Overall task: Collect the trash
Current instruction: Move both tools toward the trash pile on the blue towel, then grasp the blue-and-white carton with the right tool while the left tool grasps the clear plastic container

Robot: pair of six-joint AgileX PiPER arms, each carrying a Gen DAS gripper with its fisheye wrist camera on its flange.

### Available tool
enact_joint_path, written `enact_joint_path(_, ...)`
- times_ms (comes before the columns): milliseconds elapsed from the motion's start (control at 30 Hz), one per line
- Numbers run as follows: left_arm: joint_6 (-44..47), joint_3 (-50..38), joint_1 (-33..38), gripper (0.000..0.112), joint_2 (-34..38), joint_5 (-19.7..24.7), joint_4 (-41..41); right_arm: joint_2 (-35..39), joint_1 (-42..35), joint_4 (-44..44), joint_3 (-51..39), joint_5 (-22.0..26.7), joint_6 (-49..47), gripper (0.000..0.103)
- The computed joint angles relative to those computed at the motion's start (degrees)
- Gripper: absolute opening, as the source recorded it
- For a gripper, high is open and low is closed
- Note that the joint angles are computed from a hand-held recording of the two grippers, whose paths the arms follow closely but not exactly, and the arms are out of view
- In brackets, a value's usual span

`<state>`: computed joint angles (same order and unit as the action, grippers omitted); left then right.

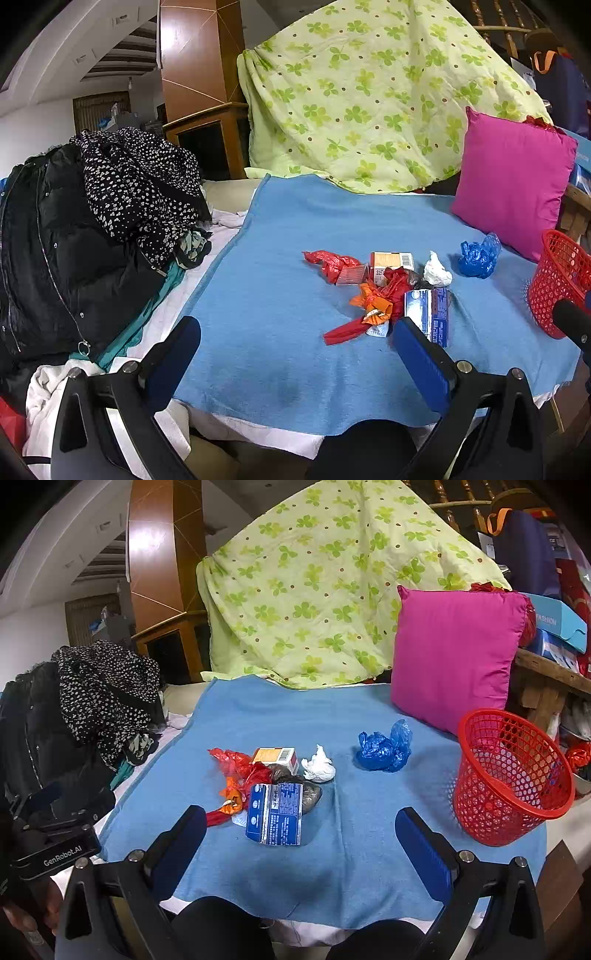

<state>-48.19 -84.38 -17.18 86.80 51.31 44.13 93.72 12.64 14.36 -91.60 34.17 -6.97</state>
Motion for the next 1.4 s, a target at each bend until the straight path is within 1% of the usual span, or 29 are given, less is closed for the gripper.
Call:
enact_joint_path(167,0.75,-0.86,0.19,0.103,0.11,0.23,-0.79,0.14,-0.12,0.85,0.35,-0.71,-1.07,0.103)
enact_joint_path(233,1.17,-1.33,0.26,0.103,0.16,0.42,-1.24,0.62,0.25,-0.03,-1.14,0.35,-0.07,0.103)
enact_joint_path(267,1.22,-1.48,0.22,0.103,0.13,0.51,-1.27,0.86,-0.02,0.43,-2.46,1.86,-0.21,0.103)
enact_joint_path(433,0.79,-1.78,-0.33,0.103,0.58,0.78,-0.04,0.41,0.40,0.31,-1.78,0.51,-0.32,0.103)
enact_joint_path(467,0.25,-1.35,-0.62,0.103,0.60,0.69,1.80,0.40,0.43,0.32,-1.75,0.49,-0.32,0.103)
enact_joint_path(500,0.18,-1.43,-0.64,0.103,0.66,0.73,1.84,0.18,0.60,0.40,-1.19,-0.47,-0.27,0.103)
enact_joint_path(633,2.62,-3.04,0.23,0.103,1.17,1.72,-2.06,0.37,0.67,0.78,-1.35,-0.47,-0.51,0.103)
enact_joint_path(667,3.28,-3.43,0.15,0.103,1.39,2.35,-1.98,0.38,0.75,0.64,-1.37,-0.47,-0.42,0.103)
enact_joint_path(700,4.31,-4.12,0.70,0.103,1.61,2.76,-4.19,0.57,0.92,0.09,-1.63,-0.34,-0.13,0.103)
enact_joint_path(767,5.16,-4.44,1.65,0.103,1.74,2.41,-6.79,1.26,1.34,-1.66,-2.72,1.03,1.02,0.103)
enact_joint_path(867,5.58,-4.02,3.00,0.103,1.87,1.06,-9.04,2.38,1.22,-1.00,-3.70,2.24,0.94,0.103)
enact_joint_path(900,5.74,-3.93,3.32,0.103,2.02,0.84,-9.28,2.94,1.10,-0.60,-4.24,2.74,0.96,0.103)
enact_joint_path(933,4.37,-2.54,3.57,0.103,1.69,-0.93,-8.19,3.40,1.17,-0.51,-4.57,2.95,1.16,0.103)
enact_joint_path(967,4.44,-2.24,4.00,0.103,1.86,-1.37,-8.23,3.81,1.21,-0.39,-4.71,2.68,1.12,0.103)
enact_joint_path(1067,5.67,-1.54,6.27,0.103,2.98,-2.85,-9.78,6.12,1.52,-0.06,-6.04,2.93,1.18,0.103)
enact_joint_path(1100,7.05,-1.88,7.63,0.103,3.87,-2.85,-11.93,7.42,1.46,0.61,-7.22,4.08,1.17,0.103)
enact_joint_path(1167,9.60,-2.83,10.25,0.103,5.88,-2.21,-16.24,10.45,1.31,2.06,-9.69,5.55,0.91,0.103)
enact_joint_path(1233,11.11,-3.55,12.46,0.103,7.79,-1.76,-18.70,14.51,1.30,2.41,-13.57,7.43,1.41,0.103)
enact_joint_path(1267,12.05,-4.19,13.41,0.103,8.83,-0.75,-19.92,16.25,1.42,2.82,-14.87,7.25,1.41,0.103)
enact_joint_path(1300,12.66,-4.59,14.36,0.103,9.90,-0.44,-20.65,18.22,1.43,3.54,-17.01,8.55,1.86,0.103)
enact_joint_path(1333,12.54,-4.37,14.66,0.103,10.68,-0.12,-19.59,20.91,1.51,4.80,-20.14,10.72,2.43,0.103)
enact_joint_path(1400,12.88,-4.59,15.34,0.103,12.13,0.03,-19.53,25.46,1.69,4.97,-25.18,13.47,3.72,0.103)
